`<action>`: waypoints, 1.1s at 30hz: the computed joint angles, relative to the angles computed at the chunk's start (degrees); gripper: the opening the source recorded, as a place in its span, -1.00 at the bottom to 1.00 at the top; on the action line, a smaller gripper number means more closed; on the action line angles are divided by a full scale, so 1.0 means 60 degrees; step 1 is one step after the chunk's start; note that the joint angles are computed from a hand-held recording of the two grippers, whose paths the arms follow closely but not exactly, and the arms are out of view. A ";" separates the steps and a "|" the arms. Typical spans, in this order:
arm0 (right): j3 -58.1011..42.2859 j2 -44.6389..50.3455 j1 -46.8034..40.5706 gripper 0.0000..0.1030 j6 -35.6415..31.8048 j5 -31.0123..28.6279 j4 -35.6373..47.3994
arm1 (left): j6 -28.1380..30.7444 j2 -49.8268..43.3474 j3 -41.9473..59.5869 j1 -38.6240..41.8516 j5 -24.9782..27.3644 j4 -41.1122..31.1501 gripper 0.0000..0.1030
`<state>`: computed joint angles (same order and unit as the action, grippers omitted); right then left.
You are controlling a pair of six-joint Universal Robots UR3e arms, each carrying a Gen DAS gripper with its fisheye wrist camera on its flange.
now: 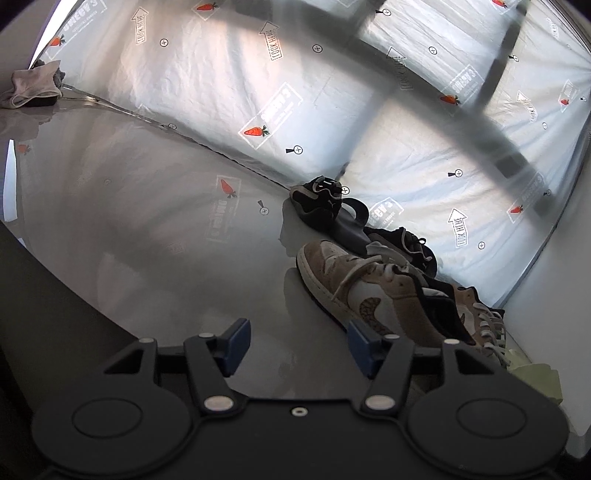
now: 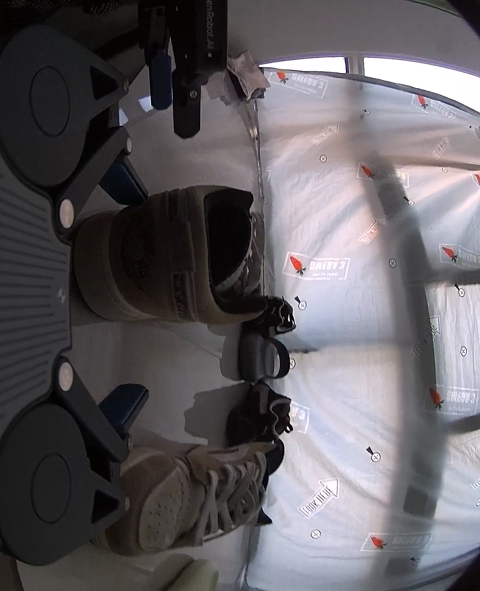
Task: Organize scattered shoes
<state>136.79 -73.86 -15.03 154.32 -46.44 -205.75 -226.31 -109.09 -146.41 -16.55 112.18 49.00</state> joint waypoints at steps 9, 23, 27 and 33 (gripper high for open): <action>-0.2234 0.1726 0.0991 0.91 0.1336 -0.2165 -0.2051 | -0.0182 0.0073 -0.0565 0.0342 -0.0013 0.0404 0.14; -0.3000 0.1526 0.1342 -0.46 0.1553 -0.1735 0.0787 | -0.0019 -0.0104 -0.0806 0.0477 -0.0407 0.0927 0.14; -0.4750 0.2282 0.1750 -0.63 0.1819 -0.2327 0.1841 | -0.0039 -0.0078 -0.0835 0.0564 -0.0431 0.0824 0.14; -0.6313 0.3214 0.1980 -0.60 0.2783 -0.2888 0.2601 | -0.0097 -0.0092 -0.0807 0.0449 -0.0218 0.0709 0.14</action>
<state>98.91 -54.57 -3.15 171.02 -63.77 -190.15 -226.89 -109.64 -151.25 -13.86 110.87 53.25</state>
